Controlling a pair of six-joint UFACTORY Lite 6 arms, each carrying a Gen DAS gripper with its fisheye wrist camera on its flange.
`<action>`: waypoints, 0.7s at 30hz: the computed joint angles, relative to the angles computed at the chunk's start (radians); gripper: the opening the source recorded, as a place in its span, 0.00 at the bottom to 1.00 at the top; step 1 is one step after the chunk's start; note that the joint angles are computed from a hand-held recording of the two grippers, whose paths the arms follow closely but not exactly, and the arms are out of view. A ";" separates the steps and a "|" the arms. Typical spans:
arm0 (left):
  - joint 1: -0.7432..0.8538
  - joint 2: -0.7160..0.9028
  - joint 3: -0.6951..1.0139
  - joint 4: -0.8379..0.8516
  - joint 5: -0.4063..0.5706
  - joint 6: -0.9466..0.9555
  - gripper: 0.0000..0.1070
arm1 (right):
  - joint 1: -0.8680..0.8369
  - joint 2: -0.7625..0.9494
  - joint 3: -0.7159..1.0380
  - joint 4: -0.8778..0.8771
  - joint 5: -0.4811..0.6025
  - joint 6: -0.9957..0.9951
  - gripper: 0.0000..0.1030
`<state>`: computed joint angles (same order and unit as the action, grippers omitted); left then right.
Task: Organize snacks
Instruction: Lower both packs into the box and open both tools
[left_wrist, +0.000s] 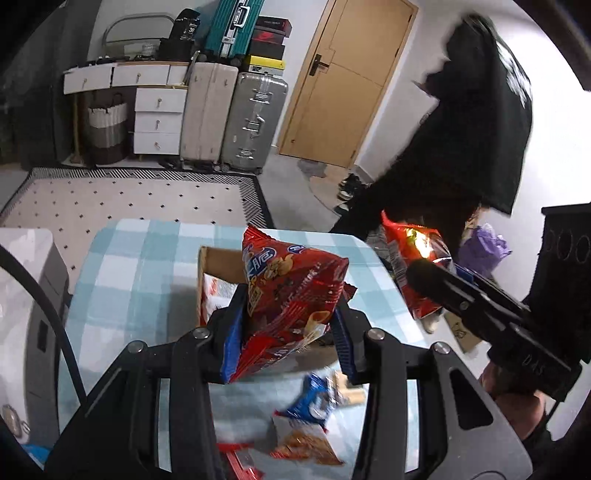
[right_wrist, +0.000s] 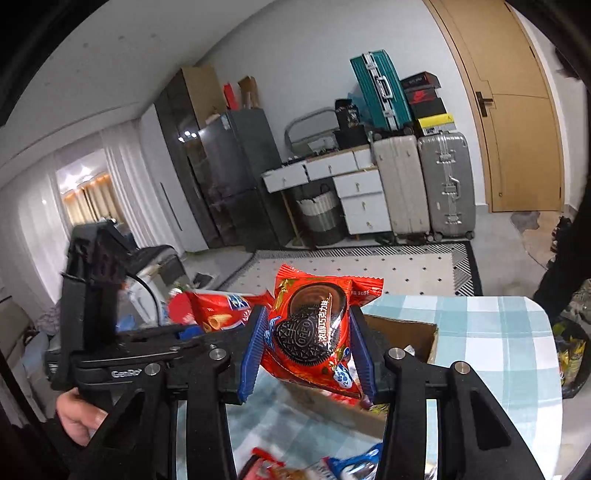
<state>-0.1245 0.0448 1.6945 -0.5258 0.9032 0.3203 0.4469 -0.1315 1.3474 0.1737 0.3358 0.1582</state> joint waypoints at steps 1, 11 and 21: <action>-0.022 0.037 0.032 0.023 -0.011 -0.027 0.36 | -0.010 0.038 0.026 -0.004 0.002 -0.005 0.43; -0.102 0.386 0.239 0.140 -0.097 -0.108 0.36 | -0.097 0.350 0.230 0.147 0.008 -0.216 0.43; -0.101 0.571 0.315 0.144 -0.150 -0.053 0.36 | -0.163 0.594 0.347 0.276 -0.002 -0.359 0.43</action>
